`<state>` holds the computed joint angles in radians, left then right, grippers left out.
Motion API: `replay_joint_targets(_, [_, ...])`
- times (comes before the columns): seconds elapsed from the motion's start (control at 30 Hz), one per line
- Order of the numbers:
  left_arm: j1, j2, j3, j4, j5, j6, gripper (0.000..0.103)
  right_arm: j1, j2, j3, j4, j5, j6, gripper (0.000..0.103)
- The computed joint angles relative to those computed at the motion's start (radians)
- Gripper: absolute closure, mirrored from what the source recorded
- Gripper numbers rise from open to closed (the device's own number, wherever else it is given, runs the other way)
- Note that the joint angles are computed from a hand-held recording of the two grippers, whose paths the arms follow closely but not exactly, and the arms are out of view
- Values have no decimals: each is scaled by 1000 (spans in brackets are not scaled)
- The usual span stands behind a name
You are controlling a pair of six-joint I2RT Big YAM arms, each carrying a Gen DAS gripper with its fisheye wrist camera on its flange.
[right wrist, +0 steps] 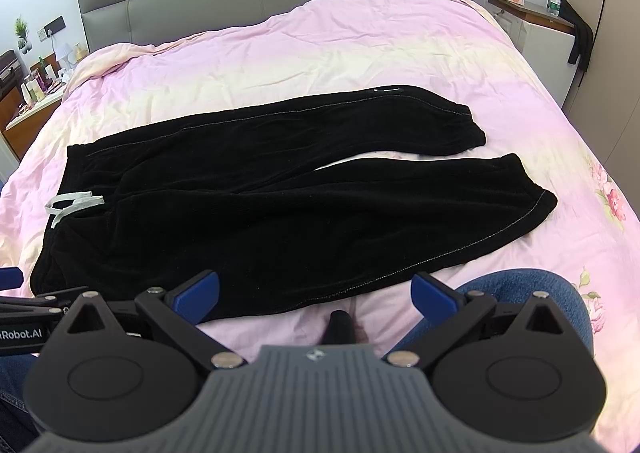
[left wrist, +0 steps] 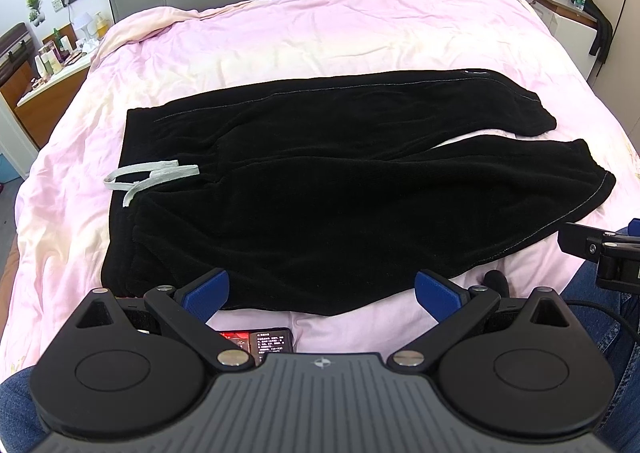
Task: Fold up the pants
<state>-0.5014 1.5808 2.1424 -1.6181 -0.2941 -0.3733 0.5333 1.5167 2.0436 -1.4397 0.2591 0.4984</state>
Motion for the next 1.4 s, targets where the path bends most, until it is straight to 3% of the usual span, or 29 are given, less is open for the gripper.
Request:
replay_joint_targets(1.0, [-3, 1, 2, -5, 1, -2, 0, -5, -4, -9, 4, -7, -1, 5])
replay_joint_targets(1.4, [5, 1, -9, 32, 10, 50, 0, -14, -18, -38, 45, -25, -9, 5])
